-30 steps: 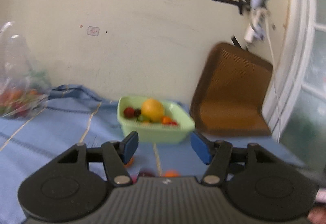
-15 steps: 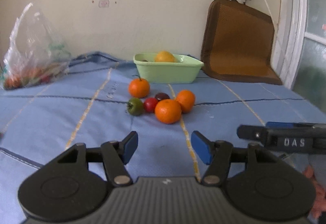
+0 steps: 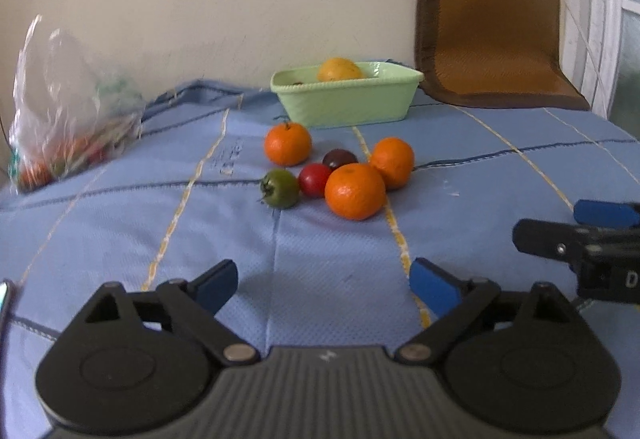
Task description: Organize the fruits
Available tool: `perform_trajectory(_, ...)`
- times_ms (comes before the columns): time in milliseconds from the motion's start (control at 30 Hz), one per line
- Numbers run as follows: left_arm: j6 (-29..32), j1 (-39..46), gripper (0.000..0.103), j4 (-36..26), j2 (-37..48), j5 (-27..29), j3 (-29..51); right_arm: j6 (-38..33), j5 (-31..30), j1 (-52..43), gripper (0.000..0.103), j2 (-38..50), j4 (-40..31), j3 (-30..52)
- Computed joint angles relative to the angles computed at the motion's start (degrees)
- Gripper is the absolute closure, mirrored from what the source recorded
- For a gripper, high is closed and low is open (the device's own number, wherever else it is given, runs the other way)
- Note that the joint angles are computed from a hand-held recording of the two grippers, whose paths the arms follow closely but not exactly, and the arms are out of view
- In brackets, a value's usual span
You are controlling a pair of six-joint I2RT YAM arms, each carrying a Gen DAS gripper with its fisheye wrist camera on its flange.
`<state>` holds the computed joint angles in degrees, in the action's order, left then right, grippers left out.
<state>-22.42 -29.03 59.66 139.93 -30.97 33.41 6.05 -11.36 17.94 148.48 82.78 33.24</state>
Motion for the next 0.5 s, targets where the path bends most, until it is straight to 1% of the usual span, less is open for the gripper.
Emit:
perform_trajectory(67,-1.3,1.4,0.004,0.3,-0.2,2.4,-0.4,0.5,-0.4,-0.3,0.018,0.2,0.7,-0.2)
perform_trajectory(100,-1.6,1.6,0.004,0.2,-0.2,2.5,-0.4,0.9,-0.7,-0.6,0.018,0.5,1.3,-0.3)
perform_trajectory(233,-2.3,0.4,0.004,-1.0,-0.2,0.2,0.1,2.8,-2.2,-2.0,0.018,1.4,3.8,-0.8)
perform_trajectory(367,-3.3,0.4,0.004,-0.9,-0.2,0.2,-0.1,3.3,-3.2,-2.5,0.018,1.8,4.9,-1.0)
perform_trajectory(400,-3.5,0.6,0.004,-0.7,-0.2,0.2,-0.2,3.3,-3.7,-2.6,0.018,1.9,5.4,-1.1)
perform_trajectory(433,-3.6,0.7,0.007,0.4,0.0,0.4,-0.6,3.2,-4.1,-2.7,0.018,2.1,5.9,-1.1)
perform_trajectory(500,-4.1,1.2,0.009,3.5,0.6,1.1,-1.8,2.8,-4.8,-2.7,0.019,2.3,6.5,-1.2)
